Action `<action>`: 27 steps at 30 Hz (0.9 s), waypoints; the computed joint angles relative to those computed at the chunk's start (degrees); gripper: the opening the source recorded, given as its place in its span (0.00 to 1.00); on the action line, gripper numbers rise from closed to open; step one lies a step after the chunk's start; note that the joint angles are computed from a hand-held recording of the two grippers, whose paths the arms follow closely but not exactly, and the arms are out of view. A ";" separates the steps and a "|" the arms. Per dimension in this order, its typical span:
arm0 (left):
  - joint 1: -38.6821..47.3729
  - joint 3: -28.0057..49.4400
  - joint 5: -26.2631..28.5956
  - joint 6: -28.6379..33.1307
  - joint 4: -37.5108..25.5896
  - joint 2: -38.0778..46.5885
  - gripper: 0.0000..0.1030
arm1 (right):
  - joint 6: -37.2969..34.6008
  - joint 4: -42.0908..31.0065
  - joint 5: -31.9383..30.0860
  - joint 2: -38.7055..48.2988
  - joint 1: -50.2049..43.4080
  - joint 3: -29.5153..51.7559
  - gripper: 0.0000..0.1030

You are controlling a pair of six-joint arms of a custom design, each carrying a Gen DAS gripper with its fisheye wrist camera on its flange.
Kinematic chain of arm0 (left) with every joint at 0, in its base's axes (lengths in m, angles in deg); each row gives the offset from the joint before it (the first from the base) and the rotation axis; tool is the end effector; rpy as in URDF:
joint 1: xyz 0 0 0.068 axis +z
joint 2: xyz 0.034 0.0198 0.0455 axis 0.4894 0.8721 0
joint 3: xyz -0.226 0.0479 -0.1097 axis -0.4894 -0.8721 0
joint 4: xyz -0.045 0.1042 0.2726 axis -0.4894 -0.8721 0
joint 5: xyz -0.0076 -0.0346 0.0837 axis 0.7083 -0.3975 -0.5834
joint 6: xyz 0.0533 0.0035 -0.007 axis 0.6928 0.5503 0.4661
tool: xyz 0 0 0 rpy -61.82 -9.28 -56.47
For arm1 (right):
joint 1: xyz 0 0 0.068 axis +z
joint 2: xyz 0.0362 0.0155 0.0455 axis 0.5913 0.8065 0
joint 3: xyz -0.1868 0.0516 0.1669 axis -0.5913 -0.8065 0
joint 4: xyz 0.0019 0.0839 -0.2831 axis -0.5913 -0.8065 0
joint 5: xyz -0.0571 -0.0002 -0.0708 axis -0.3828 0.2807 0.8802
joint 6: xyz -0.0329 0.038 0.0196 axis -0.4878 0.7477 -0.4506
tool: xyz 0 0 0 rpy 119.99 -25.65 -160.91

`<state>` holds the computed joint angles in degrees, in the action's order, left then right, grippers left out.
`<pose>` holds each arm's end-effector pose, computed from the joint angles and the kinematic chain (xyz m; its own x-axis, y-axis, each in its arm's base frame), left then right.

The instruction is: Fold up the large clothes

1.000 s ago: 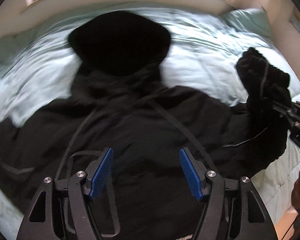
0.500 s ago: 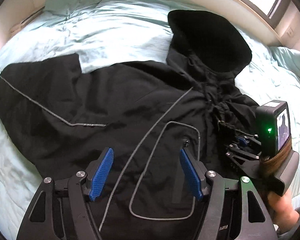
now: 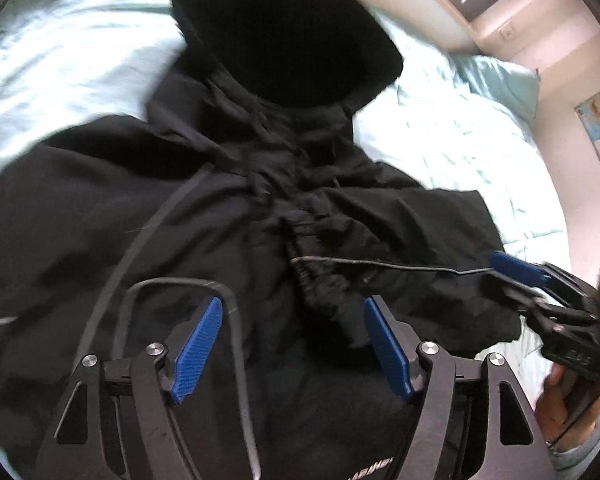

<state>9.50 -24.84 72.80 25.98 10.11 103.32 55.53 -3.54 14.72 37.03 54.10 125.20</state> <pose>0.2615 -0.1057 0.1592 -0.9554 -0.0960 -0.2792 0.0382 0.8974 -0.4395 0.2850 0.0941 0.1978 -0.8980 -0.2131 -0.3850 -0.2649 0.9604 0.0863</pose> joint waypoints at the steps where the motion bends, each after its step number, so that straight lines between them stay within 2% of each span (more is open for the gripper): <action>1: -0.08 0.75 1.06 -0.51 1.63 2.69 0.73 | -1.04 -0.40 0.45 -0.33 -1.79 -0.19 0.54; 4: -0.67 4.14 2.54 -2.62 6.27 12.28 0.73 | -2.41 -0.97 1.55 0.92 -6.64 0.01 0.54; 6: -1.75 6.75 1.17 -2.84 6.93 16.62 0.72 | -3.00 -1.09 1.55 1.17 -9.08 -0.67 0.54; 7: -2.39 7.57 0.16 -2.97 7.51 17.64 0.68 | -2.99 -0.80 2.09 1.59 -9.75 -0.91 0.54; 8: -3.06 8.18 -1.00 -2.83 7.69 18.01 0.47 | -3.33 -0.62 2.23 1.86 -10.55 -1.11 0.54; 9: -3.74 9.55 -1.87 -2.18 6.67 18.79 0.30 | -3.32 -0.66 2.09 2.05 -11.01 -1.24 0.54; 10: -3.74 10.30 -1.97 -1.84 6.18 19.26 0.29 | -3.16 -0.69 1.81 2.08 -11.23 -1.40 0.54; 14: -3.81 7.62 -2.59 -2.89 6.29 13.06 0.22 | -2.62 -1.11 2.17 1.51 -10.46 -0.98 0.54; 17: -1.20 4.02 -0.73 -4.14 4.37 3.61 0.20 | -3.66 -2.84 1.54 -0.95 -10.37 -0.21 0.54; 18: -0.50 2.59 -2.12 -3.69 3.03 -0.67 0.19 | -3.57 -3.12 1.63 -1.58 -9.80 0.07 0.54; 20: 1.07 1.87 -5.54 -0.32 -1.43 -6.43 0.19 | -4.28 -3.58 1.58 -2.83 -9.49 0.61 0.54; 22: 3.92 1.46 -5.53 2.08 -5.00 -10.20 0.19 | -4.53 -3.70 1.62 -3.25 -8.96 0.87 0.54; 24: 7.22 0.21 -7.95 3.69 -7.97 -14.97 0.19 | -4.13 -3.33 1.59 -2.56 -8.24 0.92 0.54; 27: 14.25 -1.74 -9.82 8.74 -11.03 -17.02 0.19 | -2.99 -2.79 1.21 -1.44 -7.11 0.46 0.54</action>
